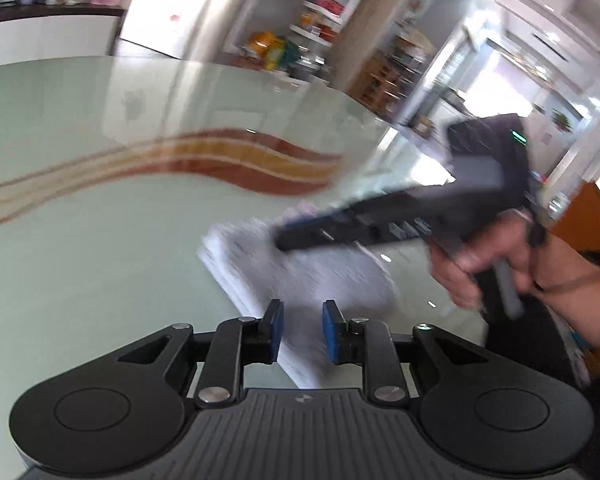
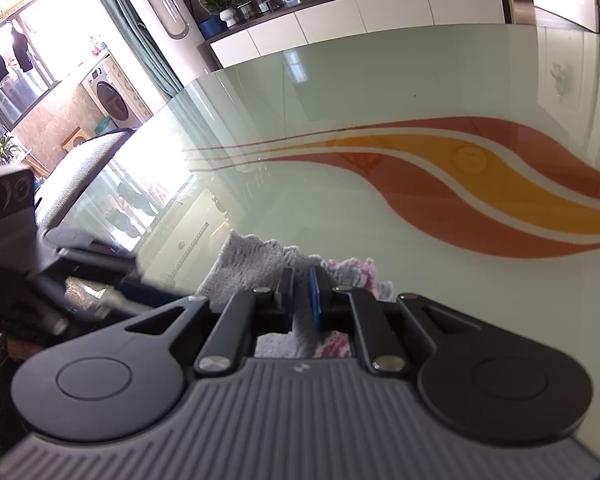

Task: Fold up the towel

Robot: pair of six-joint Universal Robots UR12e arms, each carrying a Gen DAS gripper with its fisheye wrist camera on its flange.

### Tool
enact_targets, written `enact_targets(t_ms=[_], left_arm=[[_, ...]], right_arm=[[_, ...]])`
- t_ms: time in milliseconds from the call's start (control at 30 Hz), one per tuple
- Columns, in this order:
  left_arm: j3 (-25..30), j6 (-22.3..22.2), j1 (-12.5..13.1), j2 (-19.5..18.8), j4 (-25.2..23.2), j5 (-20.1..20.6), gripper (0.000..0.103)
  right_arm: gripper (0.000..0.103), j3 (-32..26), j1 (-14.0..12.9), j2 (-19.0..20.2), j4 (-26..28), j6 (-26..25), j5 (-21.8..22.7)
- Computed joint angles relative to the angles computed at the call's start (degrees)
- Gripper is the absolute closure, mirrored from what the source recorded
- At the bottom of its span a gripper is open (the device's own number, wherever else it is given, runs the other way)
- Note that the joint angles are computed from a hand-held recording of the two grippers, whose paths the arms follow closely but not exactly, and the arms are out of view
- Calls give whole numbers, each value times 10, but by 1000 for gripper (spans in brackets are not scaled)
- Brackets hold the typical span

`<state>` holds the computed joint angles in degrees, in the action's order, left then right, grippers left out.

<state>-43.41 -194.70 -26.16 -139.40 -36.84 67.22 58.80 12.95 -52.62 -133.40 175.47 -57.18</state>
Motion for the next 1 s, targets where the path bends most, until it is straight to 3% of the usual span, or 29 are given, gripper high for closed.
enact_targets(t_ms=[167,233,433,500,600,667,767,867,1000], left_arm=[[48,-27,2,-27,-12,39,77],[63,-38,0,-34,-28,72,70],[36,-71,5,-23,49,54,71],[35,-62,4,-22,66,41,71],[72,-2,-12,-34,-8,118,71],[115,24,-24,-52,-77,205,71],[138,33,-31,-62,-104,270,72],[115,34,-31,-49,-63,268,72],[122,35,-29,-46,-71,227,70]], right_arm=[[95,-3,-1,2,2,-3,5],[95,-4,-1,3,2,-2,7],[95,-4,-2,4,-3,2,11],[95,-4,-2,4,-3,4,14],[95,-2,-3,4,-8,9,15],[95,-3,-2,5,-9,9,13],[95,-3,-2,5,-11,8,12],[95,1,-3,4,-17,12,15],[95,4,-2,2,-23,13,11]])
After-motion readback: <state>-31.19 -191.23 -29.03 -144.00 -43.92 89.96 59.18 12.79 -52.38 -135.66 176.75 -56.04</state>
